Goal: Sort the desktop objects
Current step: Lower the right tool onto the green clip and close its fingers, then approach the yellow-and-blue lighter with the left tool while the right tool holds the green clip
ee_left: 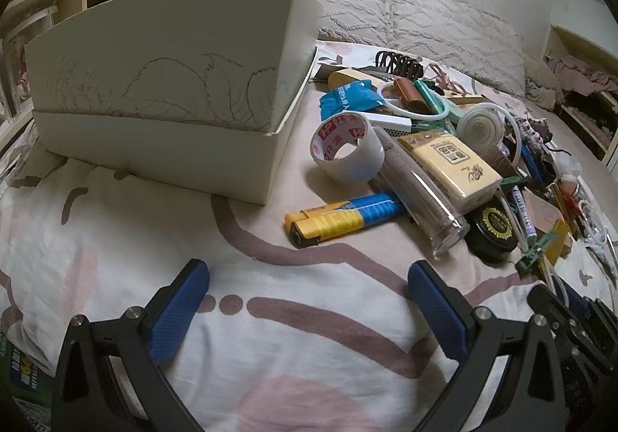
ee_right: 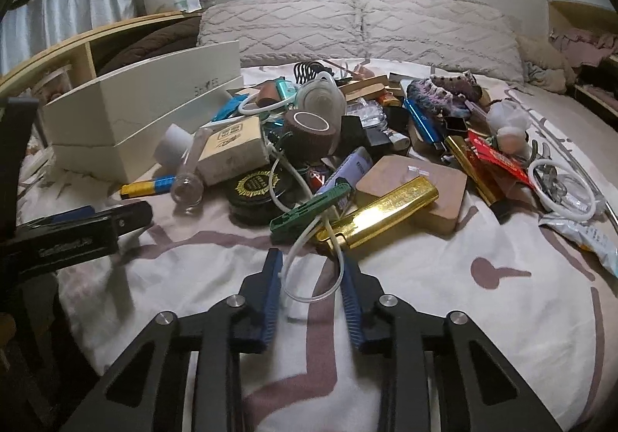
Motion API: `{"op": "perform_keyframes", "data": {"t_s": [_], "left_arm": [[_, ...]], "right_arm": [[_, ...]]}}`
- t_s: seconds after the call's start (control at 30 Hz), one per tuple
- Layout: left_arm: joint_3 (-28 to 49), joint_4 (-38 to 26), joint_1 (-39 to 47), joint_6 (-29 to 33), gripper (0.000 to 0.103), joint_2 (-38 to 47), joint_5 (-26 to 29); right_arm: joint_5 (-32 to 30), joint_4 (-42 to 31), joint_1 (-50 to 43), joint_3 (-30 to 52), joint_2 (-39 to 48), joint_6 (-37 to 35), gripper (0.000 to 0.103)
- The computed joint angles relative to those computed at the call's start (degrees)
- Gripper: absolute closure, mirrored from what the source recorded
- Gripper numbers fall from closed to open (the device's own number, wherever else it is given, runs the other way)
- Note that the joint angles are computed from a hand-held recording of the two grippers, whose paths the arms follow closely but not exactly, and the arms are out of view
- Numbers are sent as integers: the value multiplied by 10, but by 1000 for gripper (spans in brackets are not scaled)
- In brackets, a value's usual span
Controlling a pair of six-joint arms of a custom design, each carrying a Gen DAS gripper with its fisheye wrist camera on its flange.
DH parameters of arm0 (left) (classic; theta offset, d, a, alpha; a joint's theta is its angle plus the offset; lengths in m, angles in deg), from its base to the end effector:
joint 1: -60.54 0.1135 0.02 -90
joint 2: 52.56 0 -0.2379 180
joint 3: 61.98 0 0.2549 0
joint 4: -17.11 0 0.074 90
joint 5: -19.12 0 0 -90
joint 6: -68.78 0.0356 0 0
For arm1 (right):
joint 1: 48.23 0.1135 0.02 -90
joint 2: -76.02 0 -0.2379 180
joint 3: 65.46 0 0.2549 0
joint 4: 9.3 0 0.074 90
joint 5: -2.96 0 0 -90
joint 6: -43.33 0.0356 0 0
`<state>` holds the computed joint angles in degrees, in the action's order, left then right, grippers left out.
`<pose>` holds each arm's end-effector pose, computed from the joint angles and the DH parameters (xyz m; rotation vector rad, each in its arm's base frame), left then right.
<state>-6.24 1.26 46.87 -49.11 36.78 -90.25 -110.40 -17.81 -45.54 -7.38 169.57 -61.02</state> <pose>0.2938 -0.0593 0.1286 -0.4409 2.3297 0.0674 0.3181 0.0291 0.1290 -0.5359 2.2257 0.3706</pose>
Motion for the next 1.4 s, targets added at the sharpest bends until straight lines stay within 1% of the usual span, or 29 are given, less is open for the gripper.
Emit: {"op": "perform_keyframes", "data": {"t_s": [0.17,0.47,0.73,0.93,1.03,1.13,1.27,1.4], "left_arm": [[17,-17,-3,9,0,13,-4],[11,10,25,19,0,9,60],[82,-37,15,46,0,69,41],[88,-32,20,43,0,78,46],[85,-18,14,24,0,82,27],[83,-5,3,3,0,89,-4],[113,-33,-10,-14,0,114,-43],[139,-62,-14,-39,0,131,-64]], "right_arm": [[-22,-21,-16,-21,-26,-26,75],[-56,-62,-53,-54,-67,-73,75],[-64,-61,-60,-65,-74,-75,75],[-67,-59,-61,-66,-73,-73,75],[-70,-59,-62,-64,-71,-72,75],[-78,-61,-66,-62,-69,-70,75],[-91,-64,-72,-58,-64,-69,75],[-99,-63,-75,-56,-59,-67,75]]}}
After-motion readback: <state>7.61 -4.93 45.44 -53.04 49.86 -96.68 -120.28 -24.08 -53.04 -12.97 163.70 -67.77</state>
